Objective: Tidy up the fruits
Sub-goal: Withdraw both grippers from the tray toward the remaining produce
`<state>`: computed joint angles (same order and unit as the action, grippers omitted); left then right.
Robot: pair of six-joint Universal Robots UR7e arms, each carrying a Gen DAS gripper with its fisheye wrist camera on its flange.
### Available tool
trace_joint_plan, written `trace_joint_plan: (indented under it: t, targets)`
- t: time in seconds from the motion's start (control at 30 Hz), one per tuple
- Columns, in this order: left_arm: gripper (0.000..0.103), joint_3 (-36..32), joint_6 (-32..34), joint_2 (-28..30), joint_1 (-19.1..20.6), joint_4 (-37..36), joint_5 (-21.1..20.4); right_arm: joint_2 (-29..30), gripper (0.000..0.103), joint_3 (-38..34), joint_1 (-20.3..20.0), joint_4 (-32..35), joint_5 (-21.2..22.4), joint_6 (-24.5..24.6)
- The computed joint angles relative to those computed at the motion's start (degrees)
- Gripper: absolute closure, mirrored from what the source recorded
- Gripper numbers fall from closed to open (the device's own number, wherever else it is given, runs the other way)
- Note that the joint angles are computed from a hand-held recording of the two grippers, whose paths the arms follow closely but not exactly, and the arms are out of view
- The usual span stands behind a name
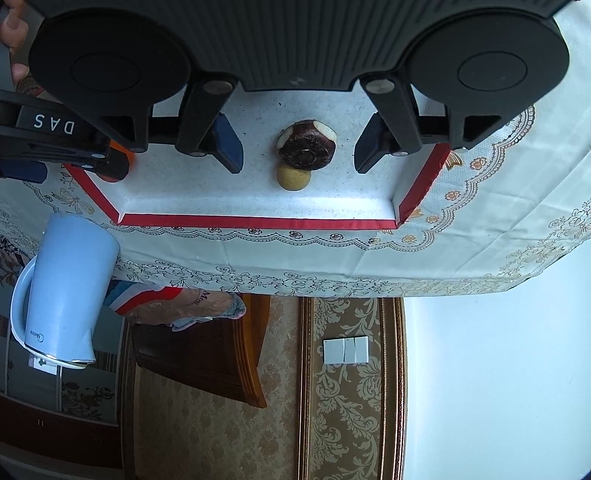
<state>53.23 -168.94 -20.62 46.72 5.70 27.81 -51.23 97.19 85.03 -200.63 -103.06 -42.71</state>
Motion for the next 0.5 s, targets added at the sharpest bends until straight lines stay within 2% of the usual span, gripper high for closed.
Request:
trace_joint_plan:
  t: [0.2,0.3,0.5]
  targets:
    - [0.037,3.02,2.51,-1.32,-0.43,-3.88,-0.50,-0.43,0.000,0.64,-0.22,-0.14,0.17,0.52]
    - [0.028,5.25,3.72,-2.39,-0.70,-6.63,-0.50,-0.64,0.000,0.92,-0.35,-0.38,0.35,0.89]
    - [0.028,8.17,4.44,-3.96,-0.95,-9.69,-0.48,-1.23,0.000,1.50,-0.61,-0.18,0.86,1.83]
